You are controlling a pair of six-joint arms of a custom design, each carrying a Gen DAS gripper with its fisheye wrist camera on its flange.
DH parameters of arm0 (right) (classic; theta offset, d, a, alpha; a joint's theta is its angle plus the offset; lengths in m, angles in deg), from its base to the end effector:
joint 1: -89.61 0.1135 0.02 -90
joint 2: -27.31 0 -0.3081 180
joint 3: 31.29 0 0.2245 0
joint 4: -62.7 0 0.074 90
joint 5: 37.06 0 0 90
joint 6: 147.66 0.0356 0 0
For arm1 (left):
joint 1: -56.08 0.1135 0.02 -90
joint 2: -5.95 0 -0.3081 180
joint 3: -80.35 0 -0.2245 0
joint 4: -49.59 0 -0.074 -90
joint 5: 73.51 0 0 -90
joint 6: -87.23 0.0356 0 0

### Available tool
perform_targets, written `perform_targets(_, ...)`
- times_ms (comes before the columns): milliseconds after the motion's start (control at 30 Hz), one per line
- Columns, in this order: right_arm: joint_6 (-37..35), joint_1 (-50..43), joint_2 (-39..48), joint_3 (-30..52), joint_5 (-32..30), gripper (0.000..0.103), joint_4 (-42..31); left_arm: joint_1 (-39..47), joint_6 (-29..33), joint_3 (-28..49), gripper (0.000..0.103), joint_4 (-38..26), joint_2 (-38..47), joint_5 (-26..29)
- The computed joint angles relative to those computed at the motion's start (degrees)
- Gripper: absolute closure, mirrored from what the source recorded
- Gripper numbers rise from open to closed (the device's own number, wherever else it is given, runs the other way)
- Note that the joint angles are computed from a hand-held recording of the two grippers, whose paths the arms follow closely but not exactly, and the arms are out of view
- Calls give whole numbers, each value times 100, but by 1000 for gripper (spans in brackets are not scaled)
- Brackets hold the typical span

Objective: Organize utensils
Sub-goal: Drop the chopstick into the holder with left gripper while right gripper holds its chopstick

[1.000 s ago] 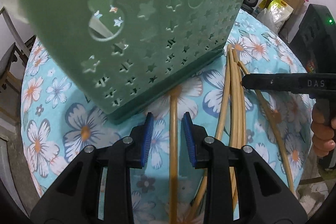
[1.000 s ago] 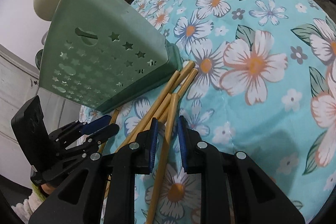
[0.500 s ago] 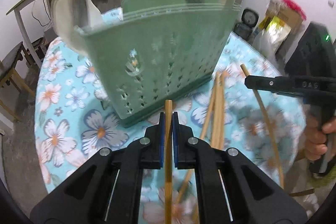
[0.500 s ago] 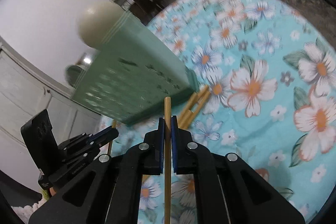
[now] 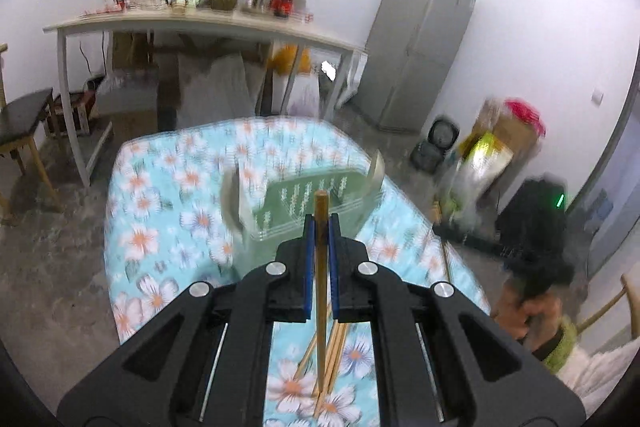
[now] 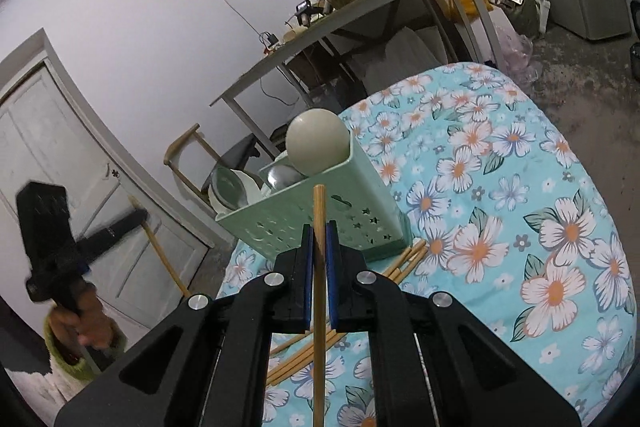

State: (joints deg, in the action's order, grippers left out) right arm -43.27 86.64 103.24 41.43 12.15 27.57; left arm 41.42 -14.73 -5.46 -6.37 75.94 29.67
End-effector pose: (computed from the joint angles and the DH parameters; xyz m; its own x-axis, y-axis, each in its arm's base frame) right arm 0.2493 0.0104 0.3372 -0.7175 0.2256 -0.6590 -0.3037 0.7501 0.5875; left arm 0.2028 -0.0614 0.4378 -0.5881 -0.0547 -0.8069 0.3190 0.9011 -0.2936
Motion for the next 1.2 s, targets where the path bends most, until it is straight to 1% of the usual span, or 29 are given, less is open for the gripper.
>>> perform_targets(100, -15, -44, -94, -33, -21, 97, -57, -41, -50, 397, 97, 125, -42, -110)
perform_targets(167, -22, -75, -127, -56, -31, 97, -77, 8, -131, 665, 97, 258, -23, 7)
perform_targets(233, -31, -103, -118, -51, -50, 97, -104, -59, -206, 962, 97, 381, 63, -56)
perform_targets(300, -31, -113, -122, -71, -60, 97, -98, -134, -219, 1138, 97, 536, 85, -186)
perform_targets(367, -47, -133, -119, -72, -75, 97, -97, -202, -219, 1300, 97, 802, 155, -387)
perform_targets(400, -53, -144, -115, -75, -89, 97, -87, -204, -225, 1348, 97, 964, 201, -403)
perform_targets(533, -72, -186, -81, -67, -108, 97, -90, -303, -146, 1505, 97, 1328, 396, -820)
perform_targets(567, -78, -195, -69, -68, -112, 97, -89, -319, -153, 1473, 97, 1468, 452, -903)
perform_targets(633, -102, -213, -42, -74, -130, 97, -88, -277, -172, 1460, 97, 1605, 579, -881)
perform_targets(733, -124, -228, -4, -84, -133, 97, -78, -332, -96, 1278, 97, 1957, 755, -1081)
perform_targets(800, -142, -239, 20, -95, -135, 97, -74, -361, -9, 1107, 97, 2176, 885, -1183)
perform_targets(933, -194, -257, 68, -89, -125, 97, -98, -398, 55, 742, 97, 2496, 1049, -1218)
perform_targets(1000, -211, -264, 75, -98, -122, 97, -91, -372, 67, 552, 97, 2606, 1121, -1183)
perform_targets(1133, -255, -271, 75, -72, -124, 97, -98, -350, 71, 290, 97, 2607, 1209, -1082)
perform_targets(1200, -282, -263, 54, 0, -109, 97, -137, -345, 93, 229, 90, 2546, 1201, -1003)
